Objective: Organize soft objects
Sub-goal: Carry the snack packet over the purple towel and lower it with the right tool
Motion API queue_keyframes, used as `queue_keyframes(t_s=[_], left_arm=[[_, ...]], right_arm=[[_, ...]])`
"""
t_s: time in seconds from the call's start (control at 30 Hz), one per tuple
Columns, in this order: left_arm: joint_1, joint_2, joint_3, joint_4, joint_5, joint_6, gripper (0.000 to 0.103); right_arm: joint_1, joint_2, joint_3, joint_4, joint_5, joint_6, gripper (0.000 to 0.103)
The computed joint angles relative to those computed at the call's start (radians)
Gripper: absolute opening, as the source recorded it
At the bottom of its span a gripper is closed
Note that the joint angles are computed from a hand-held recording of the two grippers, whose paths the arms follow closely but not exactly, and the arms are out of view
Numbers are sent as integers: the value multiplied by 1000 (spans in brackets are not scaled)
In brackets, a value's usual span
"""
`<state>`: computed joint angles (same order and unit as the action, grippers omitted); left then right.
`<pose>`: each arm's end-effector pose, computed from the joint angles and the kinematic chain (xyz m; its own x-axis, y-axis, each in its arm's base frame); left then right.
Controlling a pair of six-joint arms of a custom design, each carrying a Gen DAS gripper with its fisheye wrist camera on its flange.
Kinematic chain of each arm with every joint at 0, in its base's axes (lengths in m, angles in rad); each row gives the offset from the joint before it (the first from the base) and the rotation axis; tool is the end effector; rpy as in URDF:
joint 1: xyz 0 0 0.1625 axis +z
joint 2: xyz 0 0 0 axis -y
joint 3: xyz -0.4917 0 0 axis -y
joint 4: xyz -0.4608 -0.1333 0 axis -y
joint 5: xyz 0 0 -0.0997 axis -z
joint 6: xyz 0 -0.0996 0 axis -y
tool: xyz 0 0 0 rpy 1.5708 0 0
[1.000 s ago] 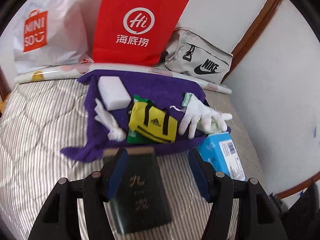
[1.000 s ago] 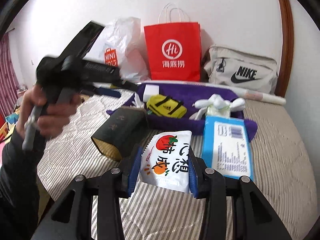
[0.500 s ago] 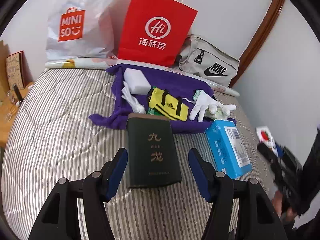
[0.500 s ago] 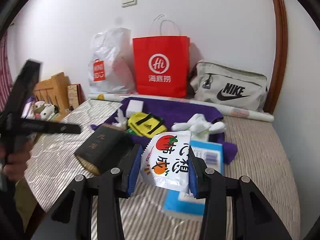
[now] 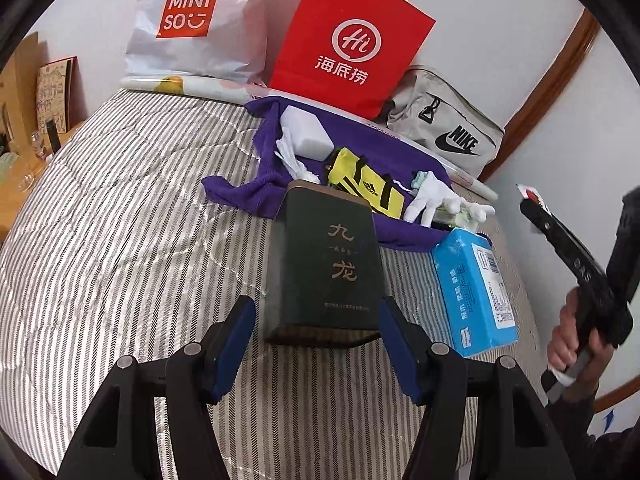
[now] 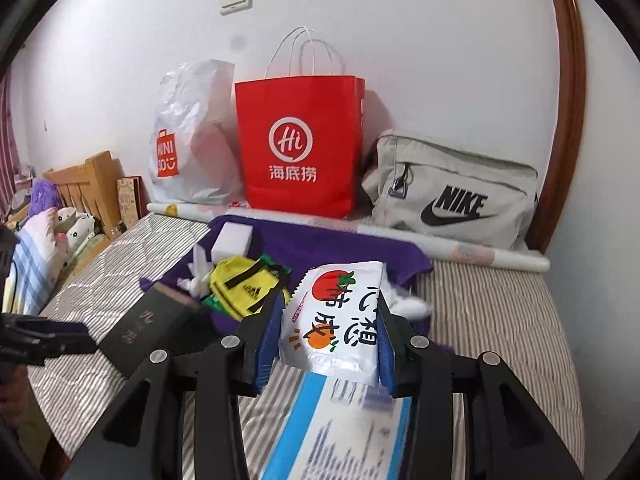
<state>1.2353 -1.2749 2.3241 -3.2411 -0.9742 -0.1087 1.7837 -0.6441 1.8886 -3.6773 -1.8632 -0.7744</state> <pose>0.0134 -0.5363 0.2243 -0.9126 -0.1194 -0.3911 0.1697 0.7594 -0.6281 0.2455 -0.6408 0.0349 -0.6059 -0.4366 0.6650 -0.7851 0.4629 -0.4115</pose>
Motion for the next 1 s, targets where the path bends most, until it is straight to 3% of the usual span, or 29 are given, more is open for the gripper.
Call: queue_keyframes(t_s=[0.2,0.37,0.53,0.7,1.0], left_arm=[[2,14,-6,-10,-1,0,61],[11,16,-4,-45,-4,8,61],[6,24,-4,-84,33,51,61],[-7,44,-11,-107,118,72,61],[12,57,-30,-122,91,77,61]], right_arm=[[-3,24,-74,44,4,-27,42],[-16,35,-132,137,18,-1,42],[-23,59,-184,176,6,-9,43],[-28,89,-250,248,-31,-6,44],[-47,118,-325,386,-57,45,48]])
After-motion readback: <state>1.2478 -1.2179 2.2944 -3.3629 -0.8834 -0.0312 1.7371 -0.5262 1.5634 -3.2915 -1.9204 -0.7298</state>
